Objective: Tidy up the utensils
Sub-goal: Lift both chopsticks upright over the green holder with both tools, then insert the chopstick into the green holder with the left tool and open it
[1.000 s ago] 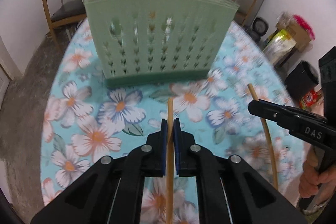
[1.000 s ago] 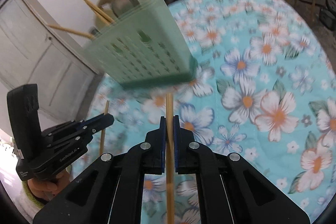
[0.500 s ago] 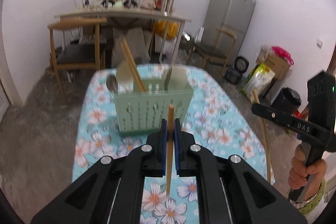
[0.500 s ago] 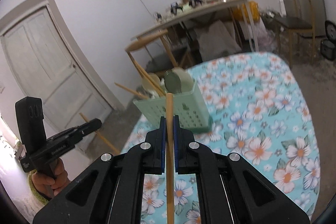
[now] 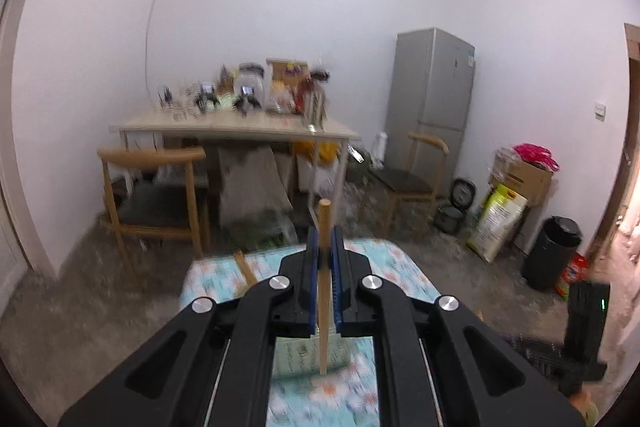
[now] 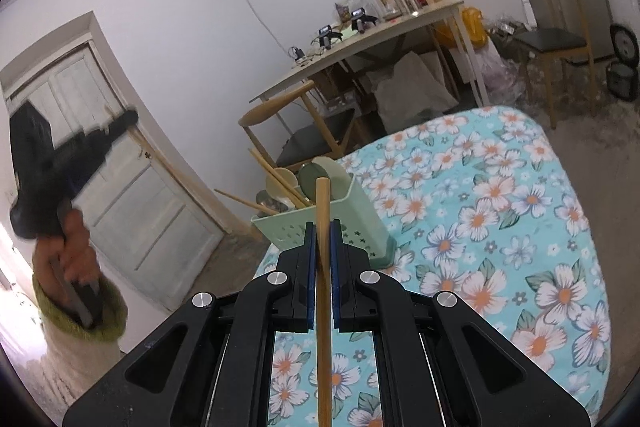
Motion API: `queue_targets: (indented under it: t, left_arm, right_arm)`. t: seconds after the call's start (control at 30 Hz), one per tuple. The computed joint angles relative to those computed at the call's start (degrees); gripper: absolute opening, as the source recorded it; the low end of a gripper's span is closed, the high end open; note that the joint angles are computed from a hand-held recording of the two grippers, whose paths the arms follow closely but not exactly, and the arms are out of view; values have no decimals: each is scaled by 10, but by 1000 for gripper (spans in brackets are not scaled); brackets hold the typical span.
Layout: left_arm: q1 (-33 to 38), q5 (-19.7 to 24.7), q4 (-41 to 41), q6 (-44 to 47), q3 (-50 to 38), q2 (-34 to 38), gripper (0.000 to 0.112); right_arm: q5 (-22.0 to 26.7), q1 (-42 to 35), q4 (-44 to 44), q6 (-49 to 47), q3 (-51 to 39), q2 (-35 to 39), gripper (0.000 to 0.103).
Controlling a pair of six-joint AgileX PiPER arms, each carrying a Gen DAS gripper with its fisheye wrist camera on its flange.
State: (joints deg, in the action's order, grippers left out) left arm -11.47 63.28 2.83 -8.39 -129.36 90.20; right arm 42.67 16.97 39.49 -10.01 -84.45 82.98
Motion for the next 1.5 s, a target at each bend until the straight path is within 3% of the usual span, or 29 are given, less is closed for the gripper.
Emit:
queue_targets:
  t: [0.27, 0.67, 0.8, 1.03, 1.17, 1.5]
  left_arm:
    - [-27, 19, 91, -13, -180, 143, 5]
    - [6, -30, 72, -49, -136, 208, 5]
    - [19, -8, 36, -46, -143, 227, 5]
    - [37, -1, -39, -12, -62, 201, 6]
    - [34, -32, -52, -5, 17, 156, 25]
    - [38, -120, -70, 6, 186, 19, 50]
  right_arm:
    - [4, -20, 59, -53, 11, 24, 5]
    - [16, -40, 86, -80, 20, 43, 5]
    - [17, -41, 87, -79, 22, 44, 5]
    - [19, -32, 65, -59, 17, 41, 5]
    - [12, -24, 50, -47, 17, 35, 5]
    - [8, 15, -38, 22, -37, 26, 4]
